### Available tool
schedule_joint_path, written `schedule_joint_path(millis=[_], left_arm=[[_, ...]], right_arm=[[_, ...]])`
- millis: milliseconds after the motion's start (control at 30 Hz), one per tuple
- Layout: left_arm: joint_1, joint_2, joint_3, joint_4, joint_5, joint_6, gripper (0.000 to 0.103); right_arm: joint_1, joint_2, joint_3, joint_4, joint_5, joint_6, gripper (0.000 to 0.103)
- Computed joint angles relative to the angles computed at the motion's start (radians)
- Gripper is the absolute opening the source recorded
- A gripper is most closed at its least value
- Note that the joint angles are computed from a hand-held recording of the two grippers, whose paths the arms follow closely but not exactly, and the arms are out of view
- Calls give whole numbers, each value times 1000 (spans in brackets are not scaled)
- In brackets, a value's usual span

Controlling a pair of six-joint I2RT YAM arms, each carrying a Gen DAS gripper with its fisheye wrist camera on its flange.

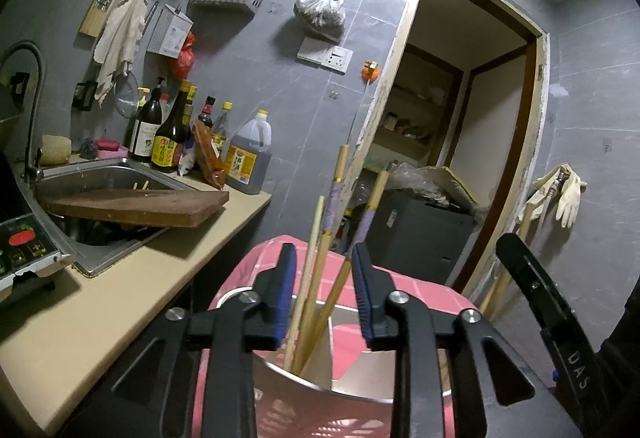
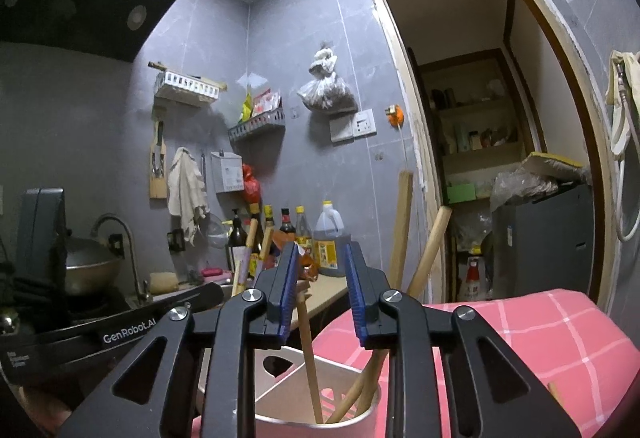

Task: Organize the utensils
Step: 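Lower both chopsticks into the caddy and open both tools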

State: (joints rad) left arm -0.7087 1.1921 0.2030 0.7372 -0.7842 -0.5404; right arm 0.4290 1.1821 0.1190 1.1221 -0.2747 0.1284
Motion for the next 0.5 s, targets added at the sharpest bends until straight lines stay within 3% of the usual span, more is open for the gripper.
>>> schedule_joint_path(millis=[100, 267, 400, 500], left_arm=[[-45, -36, 20, -66, -46, 1, 29], [-143, -77, 52, -136, -134, 14, 39], [-226, -58, 84, -155, -209, 25, 58], [-278, -24, 116, -164, -237, 19, 67]], right_arm=[[-43, -100, -17, -70, -30, 13, 28], [-172, -309, -27, -275, -114, 36, 49], [-310, -477, -14, -497, -191, 12, 67], [-445, -562, -8, -610, -291, -13, 80]])
